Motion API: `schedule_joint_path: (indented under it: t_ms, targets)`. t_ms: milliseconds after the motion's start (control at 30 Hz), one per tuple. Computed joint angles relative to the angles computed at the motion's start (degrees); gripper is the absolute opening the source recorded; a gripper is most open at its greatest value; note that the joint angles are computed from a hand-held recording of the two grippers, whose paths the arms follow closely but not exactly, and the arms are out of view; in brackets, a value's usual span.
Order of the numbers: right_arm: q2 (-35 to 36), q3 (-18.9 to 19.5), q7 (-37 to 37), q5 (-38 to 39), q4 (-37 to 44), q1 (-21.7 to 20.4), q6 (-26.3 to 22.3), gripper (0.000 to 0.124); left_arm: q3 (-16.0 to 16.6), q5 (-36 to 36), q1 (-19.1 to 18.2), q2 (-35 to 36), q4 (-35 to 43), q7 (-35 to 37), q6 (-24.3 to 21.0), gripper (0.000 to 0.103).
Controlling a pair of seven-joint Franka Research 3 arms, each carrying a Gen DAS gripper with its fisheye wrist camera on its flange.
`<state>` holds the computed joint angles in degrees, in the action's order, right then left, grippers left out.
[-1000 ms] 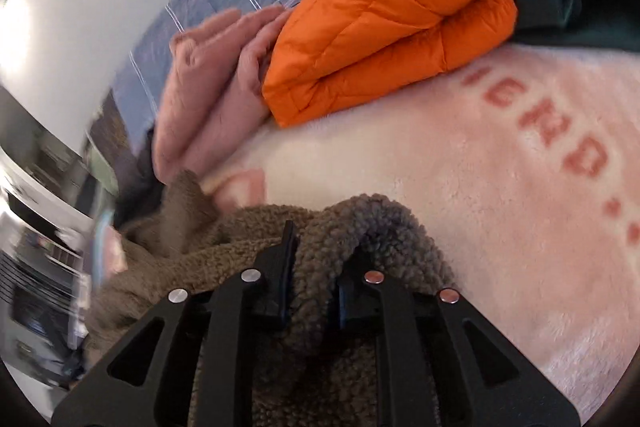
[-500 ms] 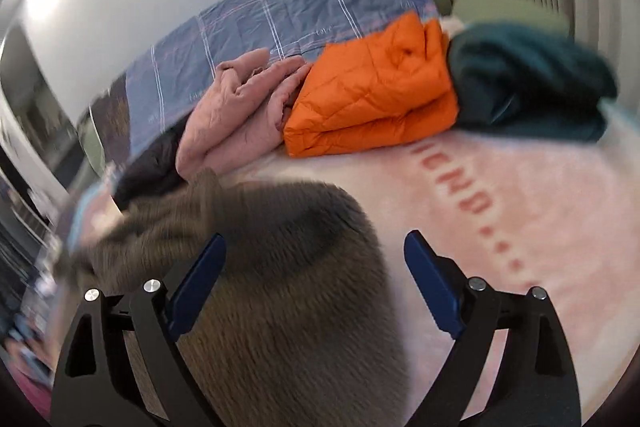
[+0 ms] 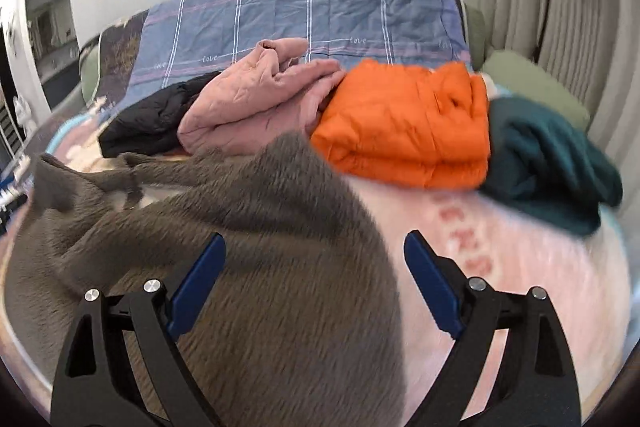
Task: Fold large clothes
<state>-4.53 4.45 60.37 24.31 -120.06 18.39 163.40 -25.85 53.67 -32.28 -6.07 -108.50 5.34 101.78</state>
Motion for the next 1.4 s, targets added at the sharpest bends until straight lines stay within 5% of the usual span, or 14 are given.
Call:
schedule_joint_path:
  t_ms: [133, 200, 300, 367, 467, 567, 633, 733, 800, 867, 933, 1200, 1400]
  targets:
    - [6.0, 0.6, 0.8, -9.1, 6.2, -0.4, -0.4, 0.091, 2.8, -2.0, 2.3, 0.6, 0.5, 6.5, 4.6, 0.073]
    - [9.4, 0.5, 1.1, -13.0, 9.9, 0.0, -2.6, 0.091, 4.0, -4.3, 3.5, 0.3, -0.6, 7.5, 8.1, 0.052]
    - [13.1, 0.5, 0.6, -15.5, 13.5, 0.5, -3.9, 0.085, 5.0, -6.0, 5.4, 0.2, -2.4, 7.7, 12.2, 0.037]
    - [15.2, 0.8, -0.6, -15.2, 16.3, 0.6, -7.5, 0.013, 5.0, -6.1, 6.2, 0.6, -3.0, 7.4, 13.1, 0.023]
    - [15.6, -0.9, 7.7, -17.5, 16.7, 1.7, -5.9, 0.011, 3.5, -0.7, 6.3, -0.5, -4.3, 0.7, 11.5, 0.016]
    - [12.7, 2.5, 2.5, -2.9, 15.0, -2.3, -1.8, 0.011, 1.9, 5.6, 6.1, -3.8, -6.1, -5.7, 9.6, 0.015]
    - [12.8, 2.3, 1.7, 1.6, 16.5, -3.0, -3.5, 0.012, 2.6, 4.6, 6.8, -5.1, -7.1, -6.0, 11.5, 0.016]
    - [18.3, -3.0, 14.3, -13.5, 21.0, 1.6, -8.4, 0.015, 4.4, -2.0, 8.4, -1.3, -6.4, -3.5, 13.4, 0.024]
    - [23.3, -5.7, 22.9, -25.5, 23.4, 4.6, -12.6, 0.025, 4.8, -7.7, 8.4, 6.5, -1.3, 2.4, 5.1, 0.031]
    - [23.1, -6.7, 26.4, -29.5, 21.1, 5.7, -8.2, 0.031, 5.4, -7.2, 6.6, 10.9, 2.3, 2.9, -2.1, 0.030]
    - [22.0, -9.6, 32.5, -36.9, 19.7, 8.1, -5.9, 0.049, 6.2, -6.8, 5.3, 10.7, 2.7, 2.8, -3.6, 0.037]
    - [22.7, -6.3, 33.6, -33.3, 21.2, 3.8, -8.8, 0.075, 7.3, -7.9, 4.7, 9.2, 1.2, 1.8, -3.3, 0.049]
    - [14.9, -10.0, 43.8, -48.6, 13.5, 6.7, -4.8, 0.077, 5.9, -8.2, 5.5, -1.1, -5.0, -4.3, 2.5, 0.059]
